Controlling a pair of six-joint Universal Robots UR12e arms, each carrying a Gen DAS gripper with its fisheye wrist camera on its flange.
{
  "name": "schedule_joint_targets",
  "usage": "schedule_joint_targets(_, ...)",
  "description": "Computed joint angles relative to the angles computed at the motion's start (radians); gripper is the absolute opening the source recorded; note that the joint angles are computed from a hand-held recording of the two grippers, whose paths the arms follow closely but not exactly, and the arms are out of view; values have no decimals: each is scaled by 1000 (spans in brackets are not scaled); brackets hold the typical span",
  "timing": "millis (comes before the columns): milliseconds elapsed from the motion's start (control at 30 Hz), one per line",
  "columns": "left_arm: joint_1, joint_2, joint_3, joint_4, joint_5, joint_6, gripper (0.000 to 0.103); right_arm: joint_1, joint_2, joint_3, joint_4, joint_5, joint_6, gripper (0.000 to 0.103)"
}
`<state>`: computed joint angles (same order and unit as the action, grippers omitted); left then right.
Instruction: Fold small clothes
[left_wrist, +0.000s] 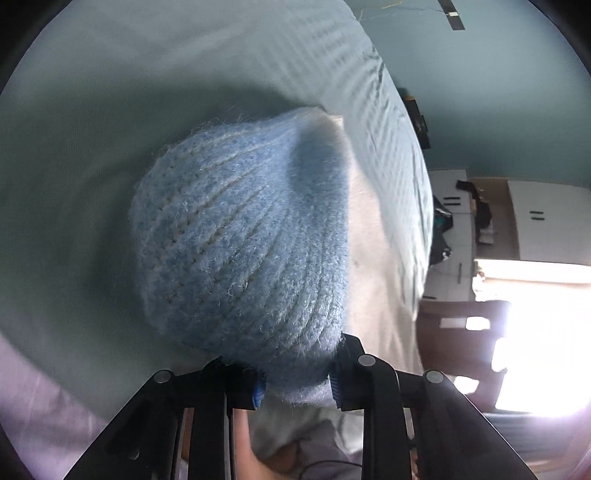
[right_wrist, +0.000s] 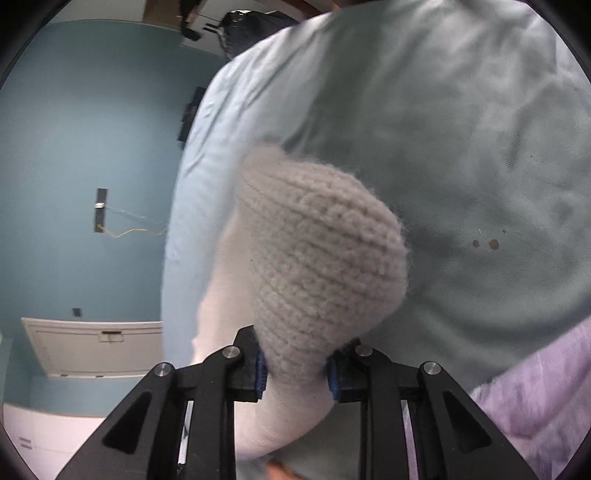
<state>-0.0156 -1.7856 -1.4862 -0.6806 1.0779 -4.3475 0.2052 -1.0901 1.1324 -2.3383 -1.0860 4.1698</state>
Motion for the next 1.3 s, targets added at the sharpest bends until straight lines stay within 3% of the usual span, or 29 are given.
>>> schedule_joint_targets(200, 10, 85, -92, -23, -41, -7, 25, -34, -98, 115, 24, 130, -27, 20)
schedule_joint_targets(233, -2, 75, -81, -17, -37, -11, 25, -39, -112, 133, 26, 147, -32, 20)
schedule_joint_targets(367, -3, 118, -122, -30, -52, -3, 25, -46, -154, 165, 85, 168, -79, 20)
schedule_joint_targets(500, 2, 120, -117, -39, -73, -32, 24, -47, -146, 132, 162, 180, -71, 20)
schedule_joint_targets(633, 23, 112, -83, -85, -107, -52, 24, -57, -96, 37, 260, 251, -76, 20)
schedule_joint_targets(767, 51, 39, 51, -128, -143, -40, 25, -67, -6, -141, 398, 296, -90, 19)
schedule_joint_targets(833, 62, -24, 140, -123, -143, -83, 26, -67, 59, -253, 433, 301, -51, 20)
schedule_joint_targets(900, 69, -118, 254, -112, -128, -104, 31, -72, 153, -384, 431, 353, 0, 37)
schedule_joint_targets(933, 70, -143, 285, -110, -122, -112, 39, -76, 185, -412, 374, 378, 38, 44)
schedule_joint_targets(1000, 61, -195, 350, -120, -58, -70, 59, -76, 233, -456, 294, 374, 83, 84)
schedule_joint_targets(1067, 32, -203, 410, -274, 105, -8, 101, -68, 231, -471, 374, 275, -6, 92)
schedule_joint_targets(1100, 10, -211, 443, -357, 199, 32, 103, -61, 220, -463, 414, 213, -67, 92)
schedule_joint_targets(1200, -34, -243, 508, -489, 330, 204, 103, -45, 207, -445, 483, 76, -267, 92)
schedule_joint_targets(1300, -78, -292, 587, -623, 452, 332, 103, -30, 202, -424, 509, -90, -347, 92)
